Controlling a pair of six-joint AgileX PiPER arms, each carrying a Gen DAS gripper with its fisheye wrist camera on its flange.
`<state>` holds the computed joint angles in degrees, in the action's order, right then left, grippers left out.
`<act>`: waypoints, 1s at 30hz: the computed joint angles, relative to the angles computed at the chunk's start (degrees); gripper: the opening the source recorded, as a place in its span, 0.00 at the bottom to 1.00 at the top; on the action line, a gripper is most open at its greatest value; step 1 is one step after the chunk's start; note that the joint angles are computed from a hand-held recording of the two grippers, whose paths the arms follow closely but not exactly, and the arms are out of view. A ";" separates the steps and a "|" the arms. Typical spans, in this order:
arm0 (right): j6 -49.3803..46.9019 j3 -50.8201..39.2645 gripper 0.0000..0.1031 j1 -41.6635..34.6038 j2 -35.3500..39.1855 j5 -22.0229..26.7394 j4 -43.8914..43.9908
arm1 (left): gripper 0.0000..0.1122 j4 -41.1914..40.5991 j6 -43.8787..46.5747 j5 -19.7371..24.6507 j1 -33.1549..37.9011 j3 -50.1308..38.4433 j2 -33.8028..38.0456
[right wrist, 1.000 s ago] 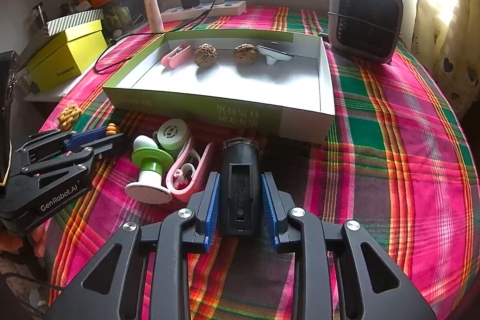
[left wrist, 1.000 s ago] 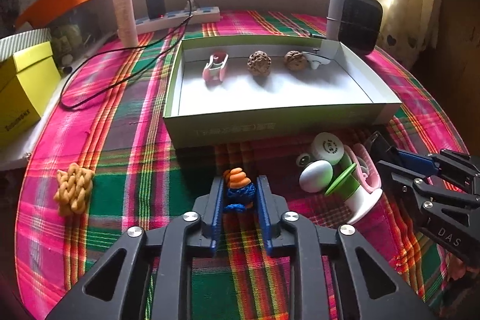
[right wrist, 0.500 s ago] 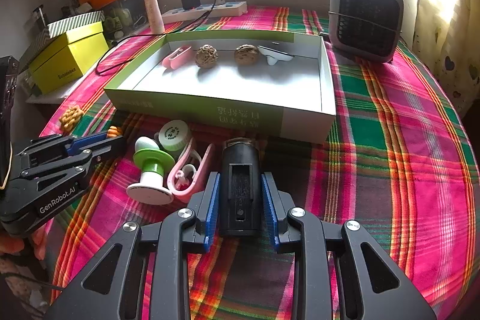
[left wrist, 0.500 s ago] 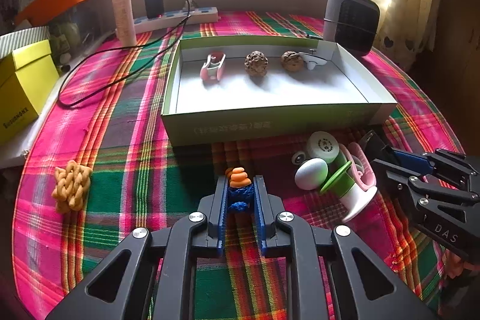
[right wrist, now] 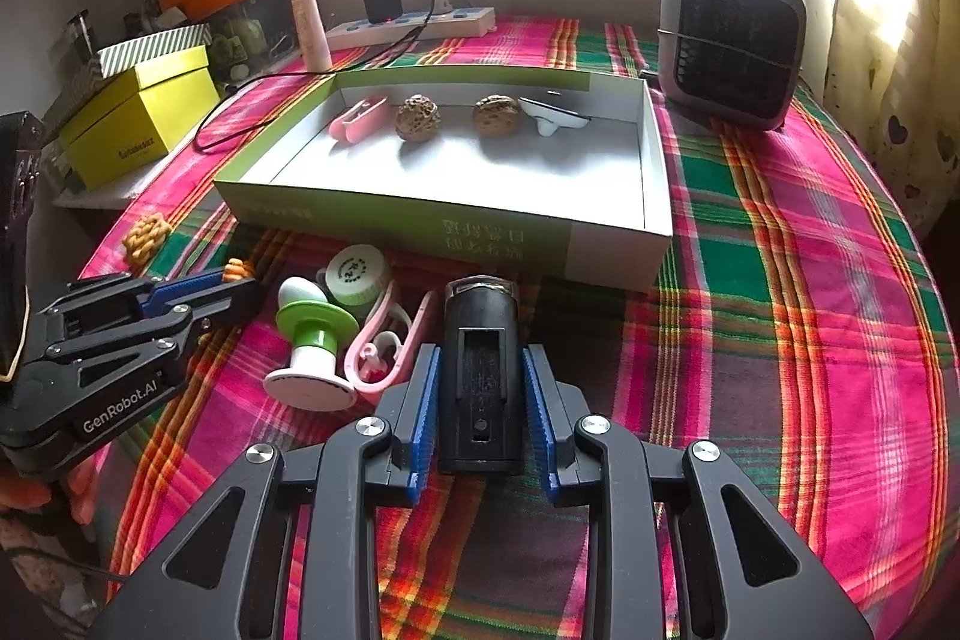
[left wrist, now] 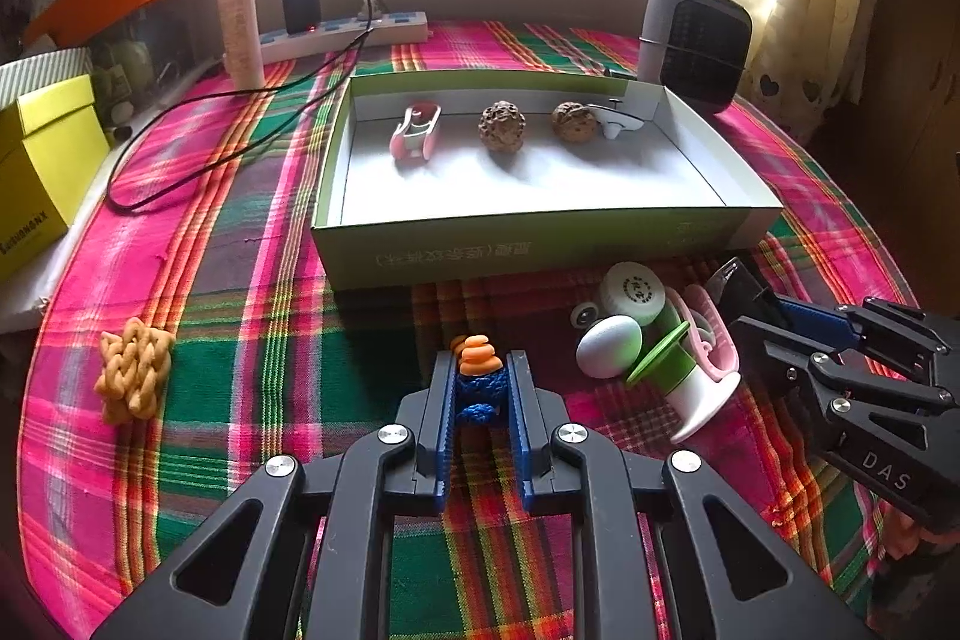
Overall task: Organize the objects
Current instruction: 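Carry the orange-and-blue toy and black device with both grippers over the tray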
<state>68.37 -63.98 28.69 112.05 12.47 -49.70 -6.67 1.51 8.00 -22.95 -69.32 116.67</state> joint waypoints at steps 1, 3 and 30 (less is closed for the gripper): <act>0.18 0.05 0.28 0.03 -0.08 -0.03 -0.10 | 0.13 -0.20 0.21 -0.04 0.03 0.04 -0.01; 0.35 0.11 0.28 0.10 -0.25 -0.03 -0.25 | 0.13 -1.62 1.61 -0.21 0.14 0.24 -0.28; -7.60 -5.75 0.28 0.13 -0.79 1.36 5.06 | 0.13 -5.58 6.38 1.34 1.37 -3.29 -2.98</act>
